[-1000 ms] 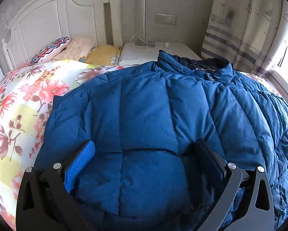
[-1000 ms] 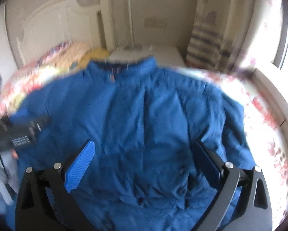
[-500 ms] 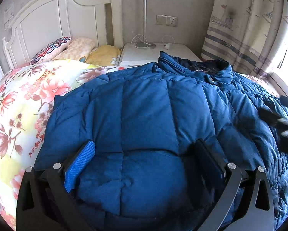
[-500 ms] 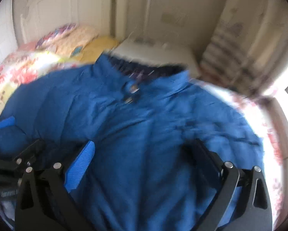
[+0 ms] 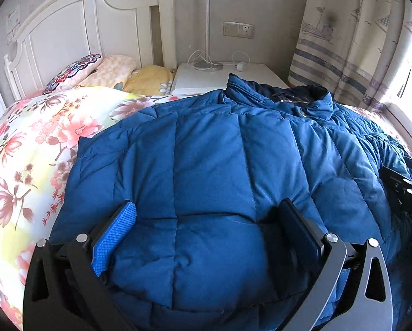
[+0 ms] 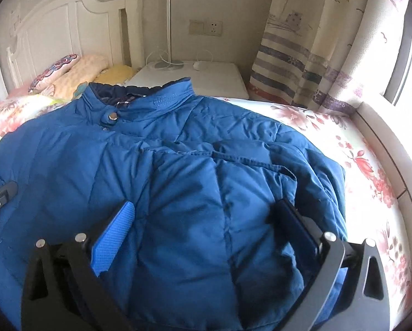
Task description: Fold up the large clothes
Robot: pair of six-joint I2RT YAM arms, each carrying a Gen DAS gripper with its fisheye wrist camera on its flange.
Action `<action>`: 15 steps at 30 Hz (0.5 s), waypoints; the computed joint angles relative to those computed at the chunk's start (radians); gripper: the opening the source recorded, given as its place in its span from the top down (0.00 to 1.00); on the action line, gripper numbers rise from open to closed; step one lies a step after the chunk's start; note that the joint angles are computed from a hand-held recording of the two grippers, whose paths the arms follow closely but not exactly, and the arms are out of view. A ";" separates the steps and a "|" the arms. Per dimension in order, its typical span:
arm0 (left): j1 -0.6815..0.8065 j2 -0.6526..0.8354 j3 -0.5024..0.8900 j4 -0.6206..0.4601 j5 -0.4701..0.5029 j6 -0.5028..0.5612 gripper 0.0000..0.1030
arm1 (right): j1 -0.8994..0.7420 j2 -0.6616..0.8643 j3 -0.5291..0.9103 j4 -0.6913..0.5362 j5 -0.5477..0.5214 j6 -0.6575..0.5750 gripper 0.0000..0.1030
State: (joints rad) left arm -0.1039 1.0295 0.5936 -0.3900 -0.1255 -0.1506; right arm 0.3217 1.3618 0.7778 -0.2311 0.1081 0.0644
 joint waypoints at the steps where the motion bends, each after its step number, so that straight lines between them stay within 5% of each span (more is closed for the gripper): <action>1: 0.000 0.000 0.000 0.000 0.000 0.000 0.04 | 0.001 -0.002 0.000 -0.001 0.003 0.000 0.02; 8: 0.000 0.001 0.001 0.000 0.000 0.001 0.04 | 0.111 -0.126 -0.033 -0.021 0.131 -0.002 0.03; 15: 0.003 0.017 0.103 -0.097 0.024 0.041 0.05 | 0.104 -0.010 -0.011 -0.006 0.096 -0.007 0.02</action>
State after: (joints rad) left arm -0.1010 1.0465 0.6970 -0.4865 -0.1020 -0.1093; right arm 0.4256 1.3513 0.7670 -0.2372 0.2043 0.0573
